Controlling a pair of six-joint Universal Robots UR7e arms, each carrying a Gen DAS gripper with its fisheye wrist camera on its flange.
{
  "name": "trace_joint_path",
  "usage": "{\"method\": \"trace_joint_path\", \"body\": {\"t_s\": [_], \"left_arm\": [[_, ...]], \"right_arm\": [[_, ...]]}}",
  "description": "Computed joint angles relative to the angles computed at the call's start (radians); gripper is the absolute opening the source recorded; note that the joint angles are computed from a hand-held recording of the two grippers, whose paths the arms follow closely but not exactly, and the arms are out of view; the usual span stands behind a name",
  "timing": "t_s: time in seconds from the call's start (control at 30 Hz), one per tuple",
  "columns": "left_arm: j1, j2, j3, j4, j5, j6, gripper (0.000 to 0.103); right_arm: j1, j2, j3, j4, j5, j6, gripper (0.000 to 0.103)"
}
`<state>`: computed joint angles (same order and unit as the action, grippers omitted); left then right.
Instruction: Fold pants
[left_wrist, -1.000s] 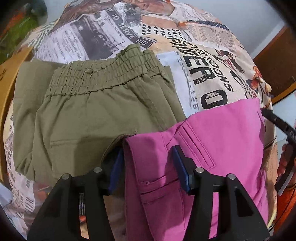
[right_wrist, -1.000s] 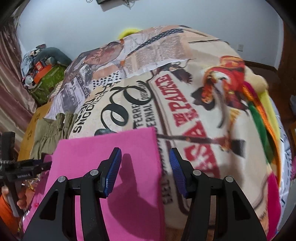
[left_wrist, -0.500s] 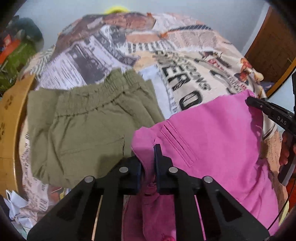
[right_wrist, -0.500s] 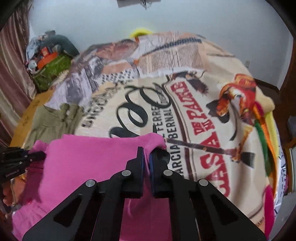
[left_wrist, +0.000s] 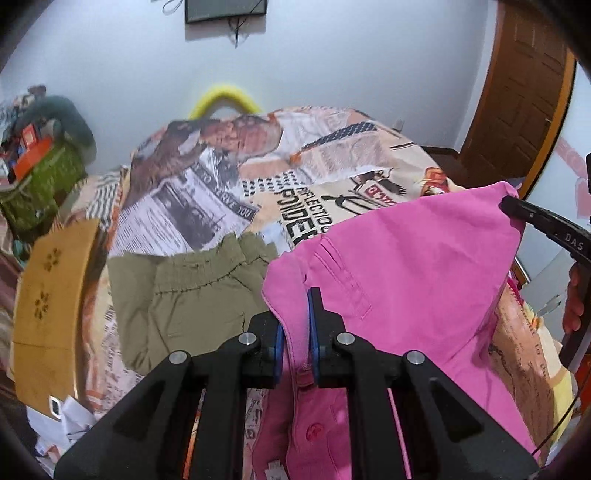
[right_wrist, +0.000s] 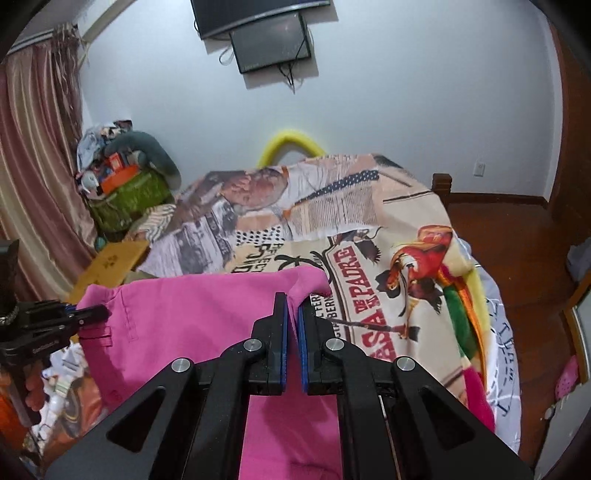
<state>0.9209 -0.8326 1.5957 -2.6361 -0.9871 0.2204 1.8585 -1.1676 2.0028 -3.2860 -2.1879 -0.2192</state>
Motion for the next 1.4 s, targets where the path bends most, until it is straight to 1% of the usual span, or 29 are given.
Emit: {"method": "trace_joint_path", "body": {"t_s": [0.23,0.33,0.5,0.63,0.73,0.87,0.97,1.0,1.07,1.1,1.13,1.17,1.2,1.23,1.27,1.33,1.37,1.4], "left_arm": [[-0.021,-0.082,0.101,-0.001,-0.012,-0.036,0.012],[-0.029,-0.115,0.152,-0.001,-0.005,-0.043,0.012],[-0.046,-0.171,0.228,-0.001,-0.01,-0.044,0.012],[-0.066,-0.22,0.297,-0.017,-0.007,-0.034,0.012],[-0.079,-0.253,0.345,-0.028,-0.005,-0.028,0.014],[-0.084,-0.3,0.404,-0.027,-0.026,-0.03,0.014],[-0.086,-0.339,0.452,-0.01,-0.038,-0.036,0.017],[-0.085,-0.349,0.462,0.002,-0.043,-0.042,0.021],[-0.081,-0.375,0.483,0.041,-0.06,-0.06,0.034],[-0.078,-0.391,0.493,0.064,-0.069,-0.074,0.048],[-0.076,-0.405,0.507,0.067,-0.073,-0.08,0.058],[-0.079,-0.422,0.529,0.054,-0.067,-0.082,0.061],[-0.083,-0.434,0.545,0.048,-0.059,-0.083,0.066],[-0.088,-0.45,0.561,0.051,-0.048,-0.087,0.07],[-0.092,-0.463,0.572,0.056,-0.043,-0.092,0.071],[-0.093,-0.487,0.585,0.068,-0.049,-0.107,0.073],[-0.095,-0.5,0.592,0.073,-0.047,-0.119,0.073],[-0.1,-0.509,0.599,0.071,-0.036,-0.132,0.074]], "right_arm": [[0.049,-0.07,0.1,-0.013,-0.019,0.034,0.004],[0.079,-0.084,0.141,-0.038,-0.054,0.034,0.004],[0.114,-0.117,0.216,-0.057,-0.074,0.065,0.004],[0.137,-0.14,0.275,-0.064,-0.085,0.108,0.004],[0.155,-0.16,0.316,-0.044,-0.093,0.149,0.004],[0.178,-0.178,0.365,-0.022,-0.118,0.198,0.005],[0.191,-0.185,0.399,0.003,-0.138,0.244,0.006],[0.196,-0.186,0.408,0.019,-0.146,0.26,0.007],[0.205,-0.195,0.43,0.059,-0.152,0.303,0.009],[0.207,-0.207,0.439,0.101,-0.152,0.336,0.009],[0.213,-0.217,0.45,0.133,-0.155,0.367,0.009],[0.22,-0.226,0.462,0.153,-0.162,0.398,0.01],[0.23,-0.231,0.475,0.156,-0.171,0.419,0.012],[0.243,-0.232,0.484,0.16,-0.185,0.436,0.019],[0.258,-0.235,0.491,0.171,-0.201,0.451,0.029],[0.291,-0.236,0.498,0.201,-0.235,0.489,0.041],[0.308,-0.234,0.501,0.205,-0.253,0.494,0.045],[0.32,-0.232,0.501,0.212,-0.263,0.498,0.045]]}}
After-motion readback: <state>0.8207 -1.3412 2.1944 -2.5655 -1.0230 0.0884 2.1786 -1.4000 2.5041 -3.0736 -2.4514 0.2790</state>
